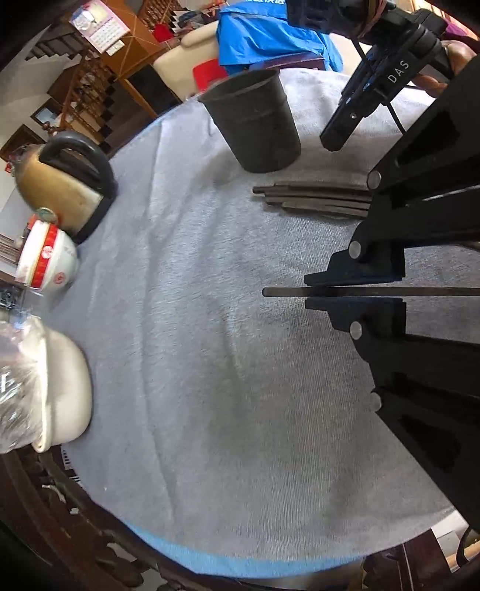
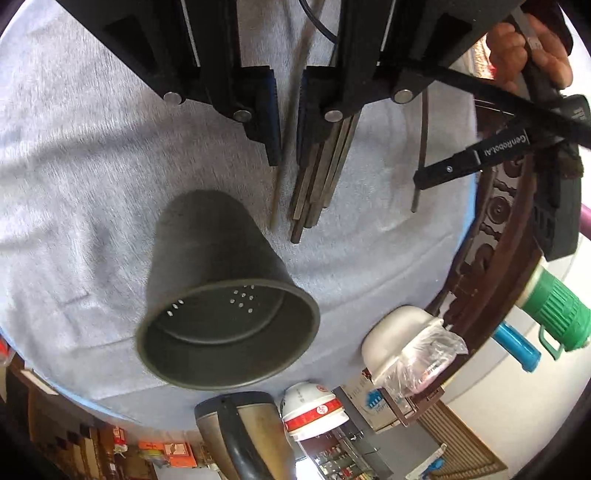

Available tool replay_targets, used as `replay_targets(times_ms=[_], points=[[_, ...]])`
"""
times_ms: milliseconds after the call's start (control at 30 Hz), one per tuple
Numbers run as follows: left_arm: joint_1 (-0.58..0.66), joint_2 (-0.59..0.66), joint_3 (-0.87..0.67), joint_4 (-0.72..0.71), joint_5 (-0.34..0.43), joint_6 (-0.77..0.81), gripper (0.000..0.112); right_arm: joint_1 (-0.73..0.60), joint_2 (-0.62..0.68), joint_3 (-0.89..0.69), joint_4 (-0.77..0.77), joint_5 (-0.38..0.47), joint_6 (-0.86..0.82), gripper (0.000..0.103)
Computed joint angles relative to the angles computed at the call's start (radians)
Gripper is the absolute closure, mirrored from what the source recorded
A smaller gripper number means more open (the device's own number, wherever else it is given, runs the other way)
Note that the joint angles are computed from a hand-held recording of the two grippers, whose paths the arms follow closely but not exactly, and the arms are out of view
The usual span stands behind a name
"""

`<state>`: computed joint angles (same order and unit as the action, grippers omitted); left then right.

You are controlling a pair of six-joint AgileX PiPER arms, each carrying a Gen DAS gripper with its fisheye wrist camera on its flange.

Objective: Organize utensils
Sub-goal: 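Close the left gripper on one chopstick while the right gripper reaches the bundle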

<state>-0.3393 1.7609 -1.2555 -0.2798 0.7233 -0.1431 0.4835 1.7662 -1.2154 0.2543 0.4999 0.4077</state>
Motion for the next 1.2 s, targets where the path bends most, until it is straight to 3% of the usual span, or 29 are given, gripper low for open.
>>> replay_targets(times_ms=[100, 200, 267, 467, 733, 967, 1200], points=[[0.008, -0.058, 0.025, -0.002, -0.003, 0.006, 0.107, -0.01, -0.084, 0.078, 0.085, -0.032, -0.101, 0.094], [0.01, -0.096, 0.028, 0.002, -0.003, 0.011, 0.107, 0.008, -0.1, 0.042, -0.026, 0.025, -0.025, 0.094], [0.012, -0.117, 0.025, 0.018, 0.003, -0.013, 0.107, -0.008, -0.093, 0.03, 0.013, 0.05, -0.051, 0.09], [-0.022, -0.21, 0.051, 0.053, -0.036, -0.056, 0.107, -0.032, -0.008, -0.042, 0.005, 0.153, 0.007, 0.089], [-0.049, -0.352, 0.107, 0.129, -0.06, -0.109, 0.107, 0.03, 0.109, -0.189, -0.185, 0.264, 0.202, 0.089], [-0.027, -0.413, 0.164, 0.118, -0.077, -0.085, 0.107, 0.041, 0.186, -0.296, -0.226, 0.341, 0.268, 0.087], [-0.009, -0.442, 0.192, 0.077, -0.086, -0.045, 0.107, 0.031, 0.191, -0.333, -0.191, 0.373, 0.233, 0.087]])
